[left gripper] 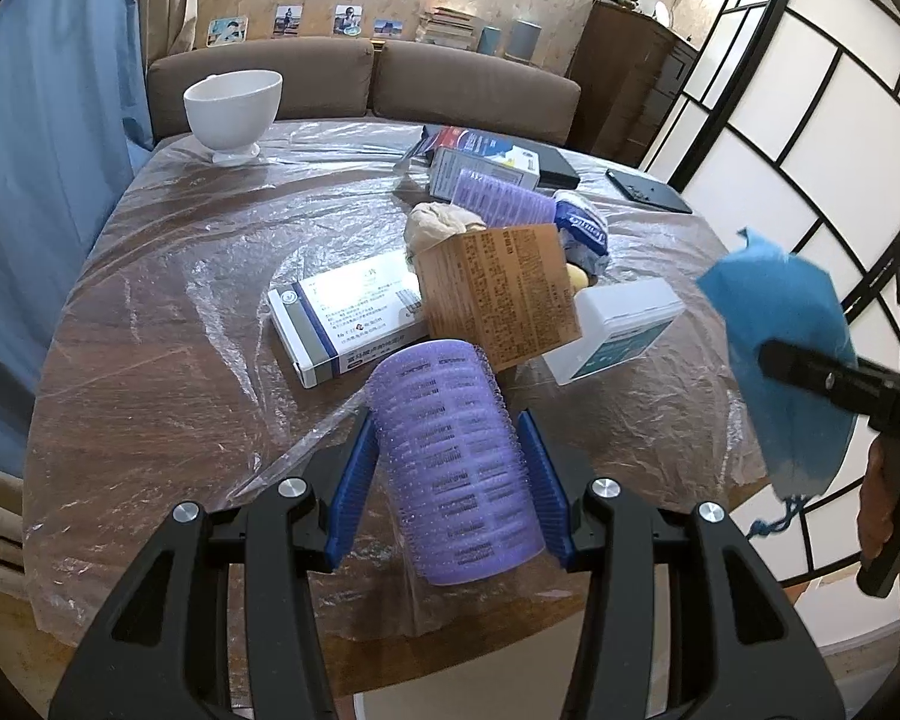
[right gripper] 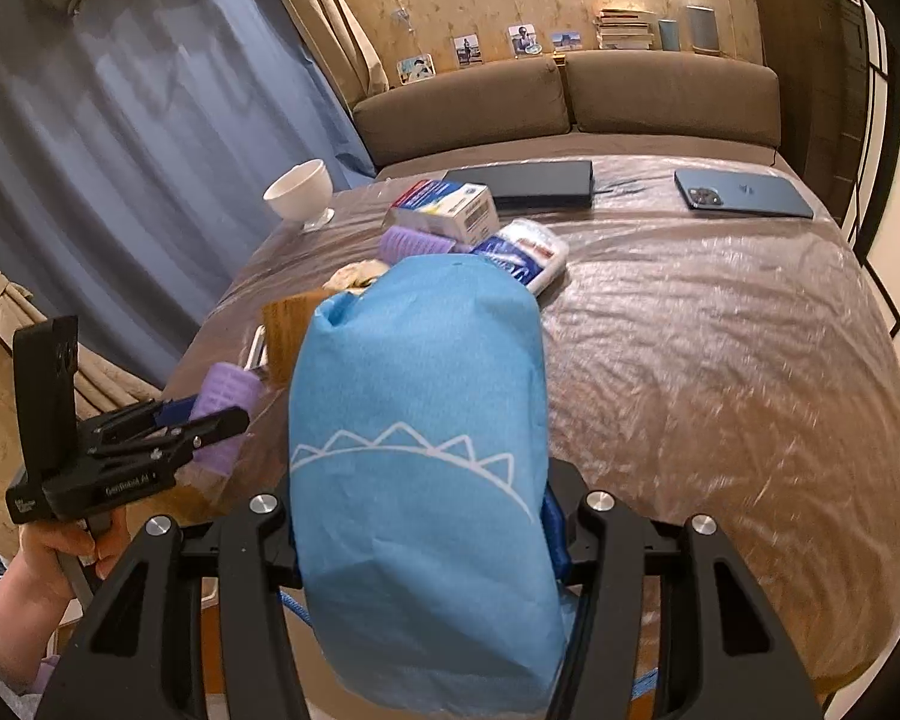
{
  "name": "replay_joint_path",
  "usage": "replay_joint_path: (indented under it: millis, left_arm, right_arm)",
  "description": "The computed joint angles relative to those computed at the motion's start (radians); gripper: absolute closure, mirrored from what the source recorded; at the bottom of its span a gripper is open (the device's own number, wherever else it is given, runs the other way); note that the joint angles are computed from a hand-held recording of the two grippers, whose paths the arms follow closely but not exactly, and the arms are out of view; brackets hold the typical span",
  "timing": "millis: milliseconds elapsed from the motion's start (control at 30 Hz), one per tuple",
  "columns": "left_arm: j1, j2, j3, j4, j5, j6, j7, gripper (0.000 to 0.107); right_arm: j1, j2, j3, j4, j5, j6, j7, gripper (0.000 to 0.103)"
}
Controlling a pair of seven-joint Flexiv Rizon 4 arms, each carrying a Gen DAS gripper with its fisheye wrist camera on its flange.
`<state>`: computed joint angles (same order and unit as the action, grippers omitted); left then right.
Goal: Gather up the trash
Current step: 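Carry the purple curler in the left tool while the right tool carries the blue bag over the white bin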
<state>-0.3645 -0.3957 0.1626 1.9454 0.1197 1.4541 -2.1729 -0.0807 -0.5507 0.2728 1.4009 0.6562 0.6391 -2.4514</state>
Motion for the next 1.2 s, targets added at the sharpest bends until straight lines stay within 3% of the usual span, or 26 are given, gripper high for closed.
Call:
replay_joint_path:
  millis: [500, 800, 1200]
  left_arm:
    - [0.008, 0.057, -0.033, 0.067, -0.004, 0.034, 0.036, 0.058]
    - [-0.027, 0.088, -0.024, 0.084, 0.05, -0.001, 0.03, 0.058]
    - [0.019, 0.128, -0.122, 0.169, -0.002, 0.016, 0.106, 0.058]
  right_arm:
    - [0.003, 0.115, -0.021, 0.171, 0.02, -0.008, -0.032, 0.05]
    - [0.017, 0.169, -0.042, 0.253, 0.019, -0.01, -0.048, 0.05]
    - [0.037, 0.229, -0.068, 0.351, -0.002, -0.031, -0.062, 0.05]
